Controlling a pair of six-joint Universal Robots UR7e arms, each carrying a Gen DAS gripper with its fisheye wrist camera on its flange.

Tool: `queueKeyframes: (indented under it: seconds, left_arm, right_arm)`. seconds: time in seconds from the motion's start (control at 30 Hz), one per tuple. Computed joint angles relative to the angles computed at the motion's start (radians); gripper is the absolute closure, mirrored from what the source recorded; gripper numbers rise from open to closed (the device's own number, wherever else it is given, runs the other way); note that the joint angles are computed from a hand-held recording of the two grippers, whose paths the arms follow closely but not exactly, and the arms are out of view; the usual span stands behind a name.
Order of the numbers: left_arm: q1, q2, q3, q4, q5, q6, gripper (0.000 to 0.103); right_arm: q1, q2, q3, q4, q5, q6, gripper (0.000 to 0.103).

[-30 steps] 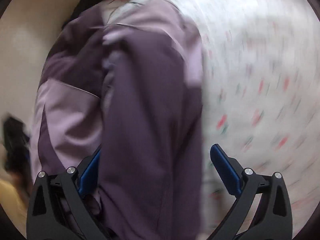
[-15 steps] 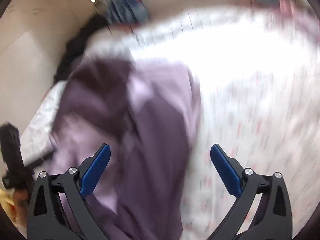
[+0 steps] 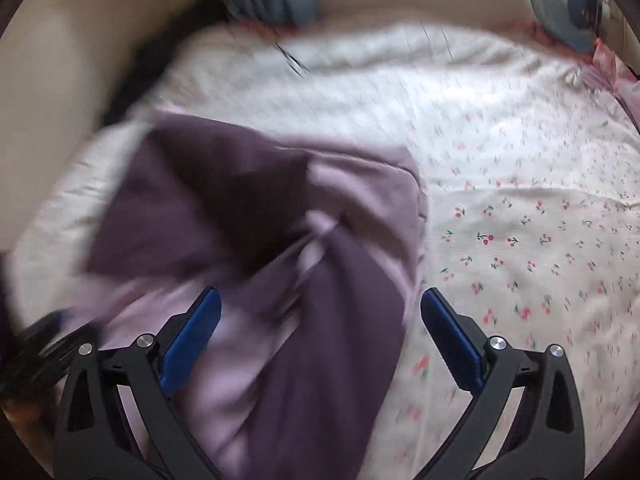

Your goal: Fold large clothes

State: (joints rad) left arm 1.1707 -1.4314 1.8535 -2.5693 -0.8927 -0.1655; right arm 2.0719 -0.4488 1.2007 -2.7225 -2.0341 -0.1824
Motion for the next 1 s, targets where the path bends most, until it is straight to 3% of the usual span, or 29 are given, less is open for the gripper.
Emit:
queueKeyframes:
  seconds: [0.1, 0.2, 0.23, 0.3, 0.4, 0.47, 0.5, 0.63, 0.73, 0.83, 0.9, 0.97, 1.0]
  left_arm:
    - [0.004, -0.001, -0.004, 0.007, -0.010, -0.002, 0.006]
    - [-0.019, 0.002, 0.009, 0.014, 0.031, 0.045, 0.006]
    - [-0.030, -0.003, 0.026, -0.008, 0.049, 0.056, 0.006]
    - [-0.054, -0.026, 0.067, -0.062, 0.091, 0.090, 0.006]
    - [-0.070, -0.038, 0.096, -0.105, 0.134, 0.155, 0.006]
    - [-0.047, -0.038, 0.074, -0.034, 0.075, 0.124, 0.006]
    - [-0.038, -0.038, 0.064, -0.002, 0.046, 0.108, 0.006]
    - [-0.050, -0.055, 0.073, -0.019, 0.053, 0.108, 0.006]
    - [-0.041, -0.063, 0.069, -0.004, 0.039, 0.088, 0.006]
    - [-0.038, -0.061, 0.061, 0.009, 0.034, 0.079, 0.006]
    - [-0.037, -0.066, 0.061, -0.010, 0.022, 0.083, 0.006]
    - [-0.025, -0.074, 0.055, -0.024, -0.018, 0.069, 0.006]
    - [-0.007, -0.084, 0.047, -0.039, -0.073, 0.052, 0.006]
  right_arm:
    - [0.000, 0.016, 0.096, -0.044, -0.115, -0.068, 0.006]
    - [-0.063, 0.011, 0.086, 0.051, 0.010, 0.072, 0.006]
    - [-0.059, 0.006, 0.079, 0.066, 0.007, 0.082, 0.006]
    - [-0.018, -0.009, 0.098, 0.016, -0.075, 0.041, 0.006]
    - [0.014, -0.053, 0.198, -0.126, -0.117, -0.022, 0.006]
    - [0.003, -0.027, 0.187, -0.047, -0.154, -0.024, 0.006]
    - [-0.009, -0.022, 0.172, -0.004, -0.138, -0.007, 0.006]
    - [-0.034, -0.078, 0.168, 0.075, -0.025, 0.109, 0.006]
    - [-0.032, -0.105, 0.173, 0.051, 0.013, 0.138, 0.006]
    - [-0.047, -0.123, 0.173, -0.031, 0.098, 0.133, 0.006]
    - [-0.068, -0.127, 0.178, -0.064, 0.176, 0.175, 0.006]
    - [-0.091, -0.111, 0.125, -0.023, 0.199, 0.225, 0.006]
    - [-0.100, -0.097, 0.098, -0.005, 0.211, 0.233, 0.006]
